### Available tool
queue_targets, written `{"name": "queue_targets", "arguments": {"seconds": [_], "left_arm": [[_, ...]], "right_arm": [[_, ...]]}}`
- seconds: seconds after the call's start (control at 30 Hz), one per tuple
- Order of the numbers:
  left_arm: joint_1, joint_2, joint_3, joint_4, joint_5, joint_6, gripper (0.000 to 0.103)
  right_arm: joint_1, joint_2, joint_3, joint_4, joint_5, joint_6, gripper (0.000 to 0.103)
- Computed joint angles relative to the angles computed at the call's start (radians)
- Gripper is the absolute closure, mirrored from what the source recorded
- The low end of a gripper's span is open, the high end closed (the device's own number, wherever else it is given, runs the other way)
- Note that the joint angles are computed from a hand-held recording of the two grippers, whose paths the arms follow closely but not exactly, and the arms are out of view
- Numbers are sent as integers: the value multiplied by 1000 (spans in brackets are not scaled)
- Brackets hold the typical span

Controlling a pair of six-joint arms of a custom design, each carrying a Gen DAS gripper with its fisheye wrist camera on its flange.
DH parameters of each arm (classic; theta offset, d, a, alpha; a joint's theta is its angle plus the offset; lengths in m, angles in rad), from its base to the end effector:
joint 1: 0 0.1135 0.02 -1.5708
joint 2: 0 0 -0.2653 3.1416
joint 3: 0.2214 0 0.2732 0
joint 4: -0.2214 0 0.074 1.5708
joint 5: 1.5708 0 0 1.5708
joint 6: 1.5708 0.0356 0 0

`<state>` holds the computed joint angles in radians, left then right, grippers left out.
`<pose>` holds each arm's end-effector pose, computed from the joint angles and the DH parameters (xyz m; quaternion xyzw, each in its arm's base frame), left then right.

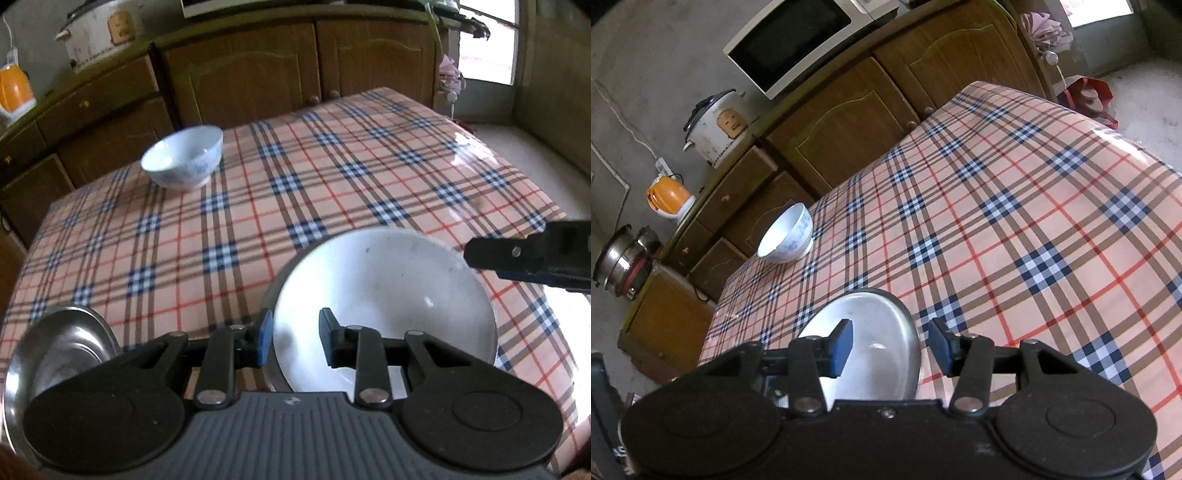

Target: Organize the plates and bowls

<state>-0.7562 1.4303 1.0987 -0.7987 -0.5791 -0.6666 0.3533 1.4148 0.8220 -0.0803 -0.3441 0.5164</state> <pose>0.2306 -0.1908 0.2523 -0.0204 0.9371 0.0743 0.3405 0.2937 0.1211 0.2094 -0.0017 0.8907 0.3200 0.3228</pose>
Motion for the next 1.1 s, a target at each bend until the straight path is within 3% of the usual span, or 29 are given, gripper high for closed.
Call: {"name": "queue_targets", "arguments": {"seconds": [0.2,0.4,0.53,0.67,1.1], "left_arm": [[9,-17,-5,-6,17,-11,71],[3,-32,15,-33,20,-44,59],[1,-48,25,-52,18,-68,47],[2,-69,23,-63,14,-81,40],[-27,-148,35,-145,-39,-142,31]], "right_arm": [[6,-16,-19,35,-3,-13,45],[35,-25,-22,45,30,-63,45],[80,-44,-16,20,117,-123,45],[110,-72,-12,1,153,-145,34],[192,-162,35,-75,219,-171,28]]}}
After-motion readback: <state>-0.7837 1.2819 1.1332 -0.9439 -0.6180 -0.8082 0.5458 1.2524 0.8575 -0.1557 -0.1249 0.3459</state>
